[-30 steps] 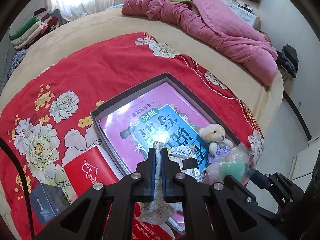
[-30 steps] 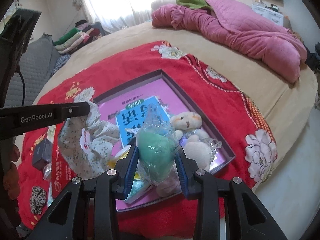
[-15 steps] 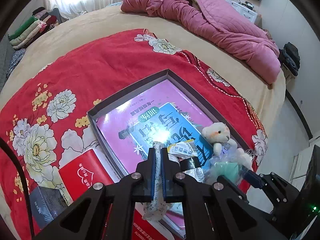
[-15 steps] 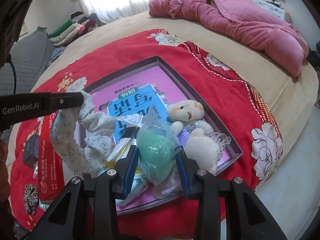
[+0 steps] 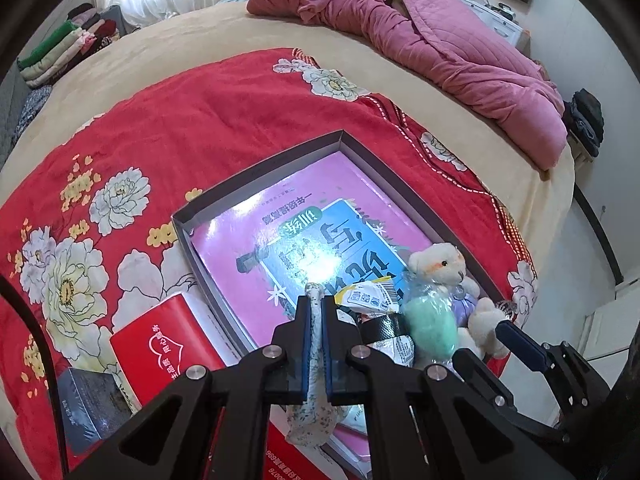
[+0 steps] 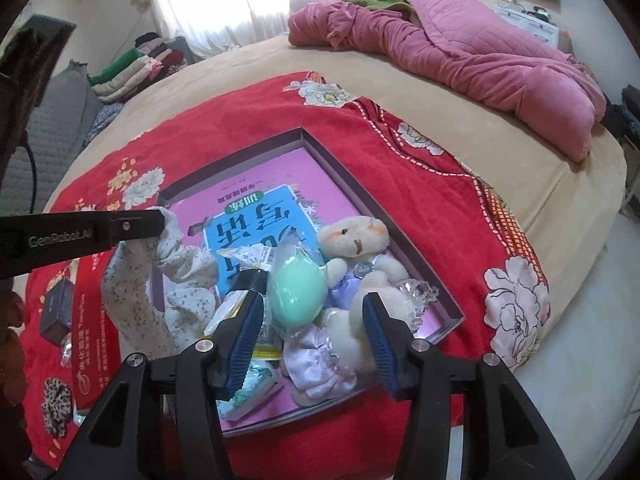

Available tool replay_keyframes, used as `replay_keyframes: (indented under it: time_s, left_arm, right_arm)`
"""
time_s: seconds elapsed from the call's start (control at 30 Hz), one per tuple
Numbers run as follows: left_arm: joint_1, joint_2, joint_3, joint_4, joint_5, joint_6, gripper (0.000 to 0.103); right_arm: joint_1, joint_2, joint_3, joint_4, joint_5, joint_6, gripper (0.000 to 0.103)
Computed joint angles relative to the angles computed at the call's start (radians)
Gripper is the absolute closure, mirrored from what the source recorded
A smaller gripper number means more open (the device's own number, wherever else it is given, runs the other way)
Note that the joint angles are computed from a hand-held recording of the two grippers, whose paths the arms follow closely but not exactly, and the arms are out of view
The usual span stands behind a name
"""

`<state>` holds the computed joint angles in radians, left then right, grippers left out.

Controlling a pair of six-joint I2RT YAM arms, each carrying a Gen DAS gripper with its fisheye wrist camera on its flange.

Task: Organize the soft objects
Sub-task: 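Carry the scrunchie and the green bagged item in both tools over the book box, then open the right tool to drop the green item while the left releases the scrunchie into the box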

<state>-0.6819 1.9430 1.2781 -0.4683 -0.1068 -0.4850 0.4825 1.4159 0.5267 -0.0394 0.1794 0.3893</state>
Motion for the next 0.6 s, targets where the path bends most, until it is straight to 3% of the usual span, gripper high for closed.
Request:
replay_keyframes:
  time_s: [0.6]
  left_arm:
    - [0.023, 0.004, 0.000, 0.000, 0.065, -0.013, 0.093]
  right_arm:
    - [0.003, -0.105, -0.016, -0.066, 0.021, 0.017, 0.047]
